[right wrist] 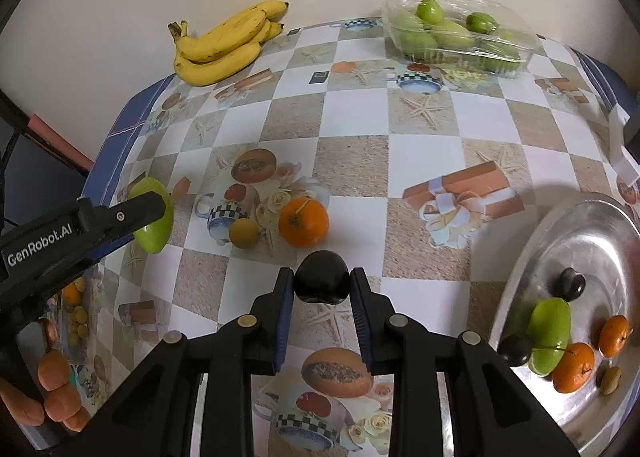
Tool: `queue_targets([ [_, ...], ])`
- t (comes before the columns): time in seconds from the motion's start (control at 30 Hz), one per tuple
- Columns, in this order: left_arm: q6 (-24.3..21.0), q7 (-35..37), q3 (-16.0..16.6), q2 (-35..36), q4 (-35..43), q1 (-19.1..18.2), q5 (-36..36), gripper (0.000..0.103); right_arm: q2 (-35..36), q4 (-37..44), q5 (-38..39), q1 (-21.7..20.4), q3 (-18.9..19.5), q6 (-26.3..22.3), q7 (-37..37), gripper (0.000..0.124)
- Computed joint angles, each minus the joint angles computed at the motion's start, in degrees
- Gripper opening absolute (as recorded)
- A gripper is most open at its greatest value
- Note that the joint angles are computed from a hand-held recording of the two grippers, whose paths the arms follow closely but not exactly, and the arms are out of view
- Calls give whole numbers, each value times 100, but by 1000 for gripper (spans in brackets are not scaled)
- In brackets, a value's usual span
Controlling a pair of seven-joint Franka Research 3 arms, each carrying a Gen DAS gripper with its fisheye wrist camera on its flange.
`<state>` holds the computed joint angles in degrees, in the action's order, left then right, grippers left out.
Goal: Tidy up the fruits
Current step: 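Lift the plum with the right gripper while the left gripper grasps the green mango, then carry the plum and green mango over the steel bowl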
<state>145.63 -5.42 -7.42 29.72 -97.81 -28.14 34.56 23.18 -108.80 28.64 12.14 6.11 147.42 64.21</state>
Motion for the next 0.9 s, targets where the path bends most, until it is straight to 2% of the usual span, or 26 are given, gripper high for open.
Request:
queue_targets([
  [0.3,21,-4,-25,141,169,-52,-138,41,-72,-22,-109,-37,-129,55,203,29],
  [0.43,-177,96,-16,240,453,-147,-110,41,-123,-13,-98,-138,-193,98,339,29],
  [0.9,-963,1411,-85,1534,2844,-664,-435,41,-153,94,-530,-511,-556,168,1066,29],
])
